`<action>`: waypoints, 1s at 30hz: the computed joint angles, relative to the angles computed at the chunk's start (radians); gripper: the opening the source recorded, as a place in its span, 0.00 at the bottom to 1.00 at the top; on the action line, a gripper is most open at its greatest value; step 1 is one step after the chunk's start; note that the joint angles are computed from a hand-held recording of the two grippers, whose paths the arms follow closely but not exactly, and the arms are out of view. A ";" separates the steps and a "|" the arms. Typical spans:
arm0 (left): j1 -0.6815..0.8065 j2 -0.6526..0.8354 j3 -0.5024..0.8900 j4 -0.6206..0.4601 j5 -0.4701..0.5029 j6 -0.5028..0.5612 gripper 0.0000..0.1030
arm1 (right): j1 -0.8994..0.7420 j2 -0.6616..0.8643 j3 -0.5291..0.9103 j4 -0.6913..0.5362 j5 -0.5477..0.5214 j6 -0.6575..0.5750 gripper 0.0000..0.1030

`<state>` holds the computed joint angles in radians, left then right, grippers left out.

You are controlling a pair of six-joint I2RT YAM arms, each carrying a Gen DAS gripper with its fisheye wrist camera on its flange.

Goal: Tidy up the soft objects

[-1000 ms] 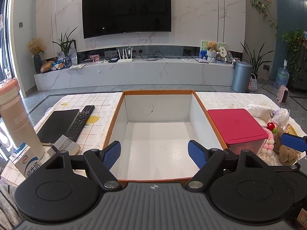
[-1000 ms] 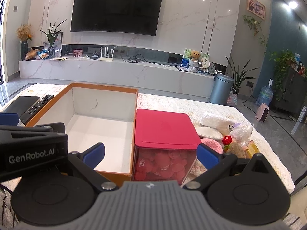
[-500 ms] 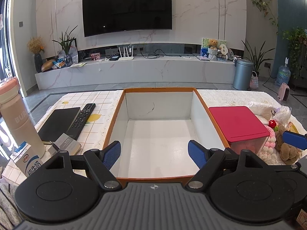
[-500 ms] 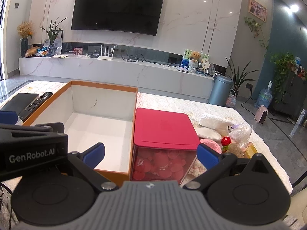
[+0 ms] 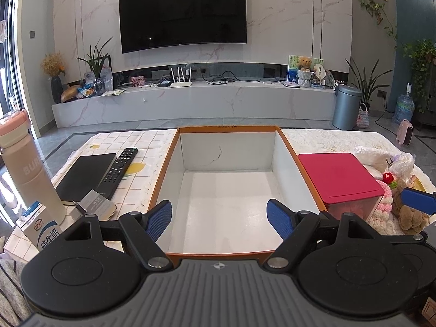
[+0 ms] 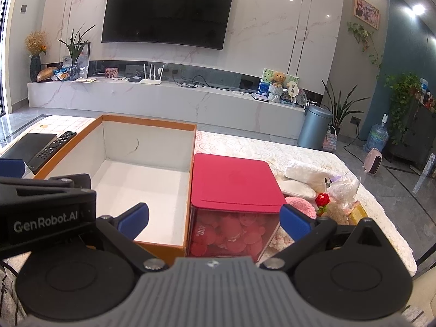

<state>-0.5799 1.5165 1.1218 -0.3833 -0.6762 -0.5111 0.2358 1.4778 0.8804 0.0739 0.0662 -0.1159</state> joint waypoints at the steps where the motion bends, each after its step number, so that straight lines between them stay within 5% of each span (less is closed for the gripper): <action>1: 0.000 -0.001 -0.001 0.001 0.000 0.000 0.90 | 0.000 0.000 0.000 0.000 -0.001 0.001 0.97; 23: -0.076 0.049 0.114 -0.068 -0.093 -0.056 0.77 | -0.063 -0.019 0.021 -0.018 -0.054 0.020 0.97; 30: -0.116 0.064 0.104 0.149 -0.080 -0.027 0.81 | -0.230 0.004 0.132 -0.038 -0.064 0.059 0.97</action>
